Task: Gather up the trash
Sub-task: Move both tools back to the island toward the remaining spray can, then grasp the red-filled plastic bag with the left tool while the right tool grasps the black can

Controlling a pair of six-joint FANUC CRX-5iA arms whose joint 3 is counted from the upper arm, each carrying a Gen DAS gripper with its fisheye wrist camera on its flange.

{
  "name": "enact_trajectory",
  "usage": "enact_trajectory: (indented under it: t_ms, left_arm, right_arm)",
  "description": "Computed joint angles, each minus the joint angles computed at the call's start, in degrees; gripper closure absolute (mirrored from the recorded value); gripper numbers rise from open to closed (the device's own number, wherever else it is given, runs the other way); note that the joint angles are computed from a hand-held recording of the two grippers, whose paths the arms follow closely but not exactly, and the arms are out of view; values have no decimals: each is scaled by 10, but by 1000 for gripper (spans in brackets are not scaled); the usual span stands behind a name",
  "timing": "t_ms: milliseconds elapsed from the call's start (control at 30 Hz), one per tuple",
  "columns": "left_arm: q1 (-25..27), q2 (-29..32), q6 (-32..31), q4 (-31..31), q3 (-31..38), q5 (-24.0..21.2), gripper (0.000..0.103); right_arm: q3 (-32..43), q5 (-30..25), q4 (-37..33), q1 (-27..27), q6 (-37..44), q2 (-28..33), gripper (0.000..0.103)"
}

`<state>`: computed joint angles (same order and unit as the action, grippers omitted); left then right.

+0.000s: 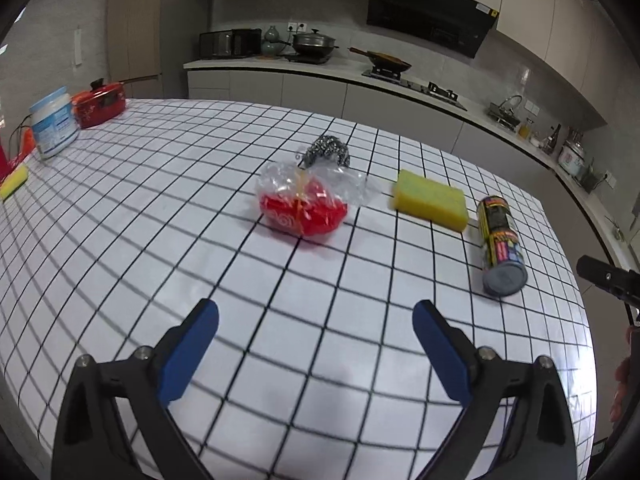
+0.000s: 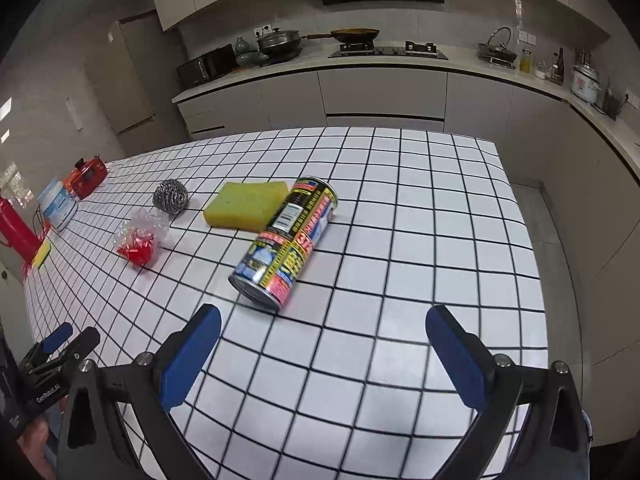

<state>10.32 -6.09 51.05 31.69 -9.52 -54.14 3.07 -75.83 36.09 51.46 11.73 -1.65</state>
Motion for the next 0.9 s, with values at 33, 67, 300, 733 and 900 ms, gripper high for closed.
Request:
enact_trajectory:
  t_ms: [33,67,300,733,900]
  left_arm:
    - [-4,16,-4,-2,15,0,6]
    - [-7,28,-9,-4,27,-1,7]
    - [-26,97,-14,-14,93,-2,7]
    - [-51,185,3,-60,188,-21,7]
    - [-63,203,7,-88,211,-32,7]
  right_arm:
    - [7,1,1,-4,0,7,0]
    - [15,3,2,-8,1,15,0]
    - [73,7,-7,-45,11,73,0]
    - [178,-8,-94,-117,50,171,0]
    - [177,5,-113,-128,58,176,0]
